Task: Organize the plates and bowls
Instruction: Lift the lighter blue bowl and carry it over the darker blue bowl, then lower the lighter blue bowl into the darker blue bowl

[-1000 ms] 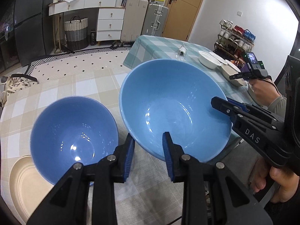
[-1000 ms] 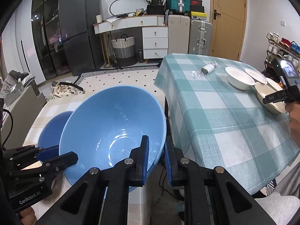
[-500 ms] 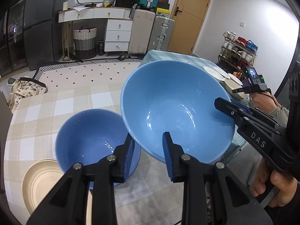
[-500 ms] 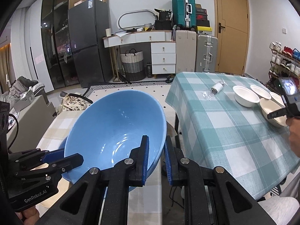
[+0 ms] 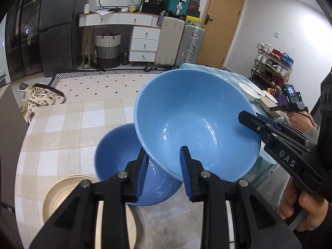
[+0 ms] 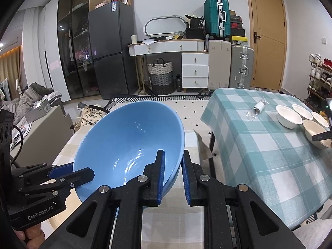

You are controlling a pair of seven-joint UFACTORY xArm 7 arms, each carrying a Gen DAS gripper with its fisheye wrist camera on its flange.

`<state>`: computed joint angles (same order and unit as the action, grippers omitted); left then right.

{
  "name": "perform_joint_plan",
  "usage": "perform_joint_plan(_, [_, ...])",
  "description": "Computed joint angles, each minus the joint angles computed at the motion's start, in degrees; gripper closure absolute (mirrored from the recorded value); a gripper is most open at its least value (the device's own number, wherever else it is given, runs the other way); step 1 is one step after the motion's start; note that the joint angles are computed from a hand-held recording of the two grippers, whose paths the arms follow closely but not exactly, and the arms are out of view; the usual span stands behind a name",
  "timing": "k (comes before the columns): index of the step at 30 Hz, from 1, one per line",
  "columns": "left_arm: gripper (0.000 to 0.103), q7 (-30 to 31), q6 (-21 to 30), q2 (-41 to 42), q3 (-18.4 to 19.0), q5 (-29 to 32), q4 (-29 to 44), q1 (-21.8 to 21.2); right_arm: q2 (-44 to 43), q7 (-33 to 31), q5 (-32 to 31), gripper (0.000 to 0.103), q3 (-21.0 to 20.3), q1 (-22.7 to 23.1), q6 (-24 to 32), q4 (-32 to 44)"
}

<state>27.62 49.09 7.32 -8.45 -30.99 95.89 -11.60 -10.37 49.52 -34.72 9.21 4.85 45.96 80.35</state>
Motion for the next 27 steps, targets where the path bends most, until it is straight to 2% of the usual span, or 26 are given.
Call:
perform_joint_plan(10, [0.075,-0.1,-1.0,0.0,1.2,1.7,-1.5,1.6,4.6,-0.7,0.7,0.087,-0.2,2.6,-0.9,3.0])
perform_joint_plan(18, [0.075,-1.5,-1.7,0.3,1.7,4.8,-2.9,2.2,8.1,-2.4,4.6,0.086,-1.9,4.7,-2.6,4.0])
perform_joint_plan(27, [0.075,-3.0,-1.4,1.9,1.7,8.1,-3.0,2.7,11.5,-3.6,5.8,0.086,-3.1,6.9,-1.6,5.7])
